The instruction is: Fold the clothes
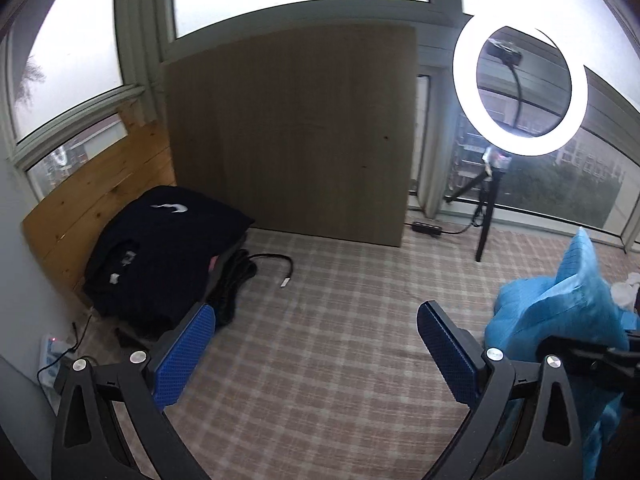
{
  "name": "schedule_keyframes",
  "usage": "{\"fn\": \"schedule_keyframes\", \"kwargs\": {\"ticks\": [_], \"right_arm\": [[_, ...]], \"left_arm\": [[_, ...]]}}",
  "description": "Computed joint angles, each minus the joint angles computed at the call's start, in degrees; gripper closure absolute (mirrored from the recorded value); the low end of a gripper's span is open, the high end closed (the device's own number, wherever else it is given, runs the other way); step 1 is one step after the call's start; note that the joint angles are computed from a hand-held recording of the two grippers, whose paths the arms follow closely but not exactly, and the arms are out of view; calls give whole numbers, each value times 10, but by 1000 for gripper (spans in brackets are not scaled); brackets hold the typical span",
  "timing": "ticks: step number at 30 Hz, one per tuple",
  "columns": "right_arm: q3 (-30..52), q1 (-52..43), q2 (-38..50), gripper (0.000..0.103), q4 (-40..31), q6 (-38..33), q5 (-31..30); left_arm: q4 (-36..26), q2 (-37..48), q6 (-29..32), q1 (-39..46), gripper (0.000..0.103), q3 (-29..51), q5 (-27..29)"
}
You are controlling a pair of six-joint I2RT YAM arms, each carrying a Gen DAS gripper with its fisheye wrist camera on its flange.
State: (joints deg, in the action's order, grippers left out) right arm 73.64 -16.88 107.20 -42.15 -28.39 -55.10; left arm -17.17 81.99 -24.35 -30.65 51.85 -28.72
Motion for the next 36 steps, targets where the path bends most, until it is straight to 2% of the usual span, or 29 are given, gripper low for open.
{"fn": "schedule_keyframes", "kwargs": {"ticks": [1,3,5,6,7,9,10,13,15,19,21,25,29,31,33,34,36], "right_arm": [[-4,28,3,91,6,16,23],[-14,52,12,79,-3,12,71],[-52,35,3,76,15,-7,93],[-71,8,-2,71,15,-28,92],[-92,-29,-12,68,1,-60,85],[-132,-140,-27,53,-12,-121,79],[-146,-204,-33,50,-13,-146,82],[-124,-370,17,40,61,-121,110],[-50,-448,85,40,88,-82,149],[153,-525,237,39,33,-89,190],[261,-548,309,39,-35,-131,200],[404,-565,424,39,-153,-214,198],[474,-564,485,39,-185,-249,224],[510,-564,512,42,-229,-266,220],[550,-561,540,92,-289,-285,215],[534,-560,532,98,-288,-294,214],[441,-560,477,98,-252,-321,201]], "left_arm": [[-6,-22,-3,11,1,-15,3],[-18,-58,-6,27,1,-39,4],[-28,-76,-9,23,1,-49,-4],[-33,-79,-10,17,1,-51,-8],[-38,-82,-11,11,1,-52,-11],[-36,-62,-13,-12,1,-41,-8],[-33,-49,-13,-26,1,-35,-6],[-23,-1,-13,-87,1,-8,0],[-12,49,-12,-124,1,24,21],[-8,142,-1,-187,1,104,75],[-19,193,3,-217,1,155,91],[-54,279,16,-264,1,259,104],[-84,315,15,-281,1,312,109],[-100,333,14,-289,1,338,112],[-102,337,14,-289,1,341,113],[-101,337,13,-288,1,340,114],[-95,329,9,-284,1,327,121]]}}
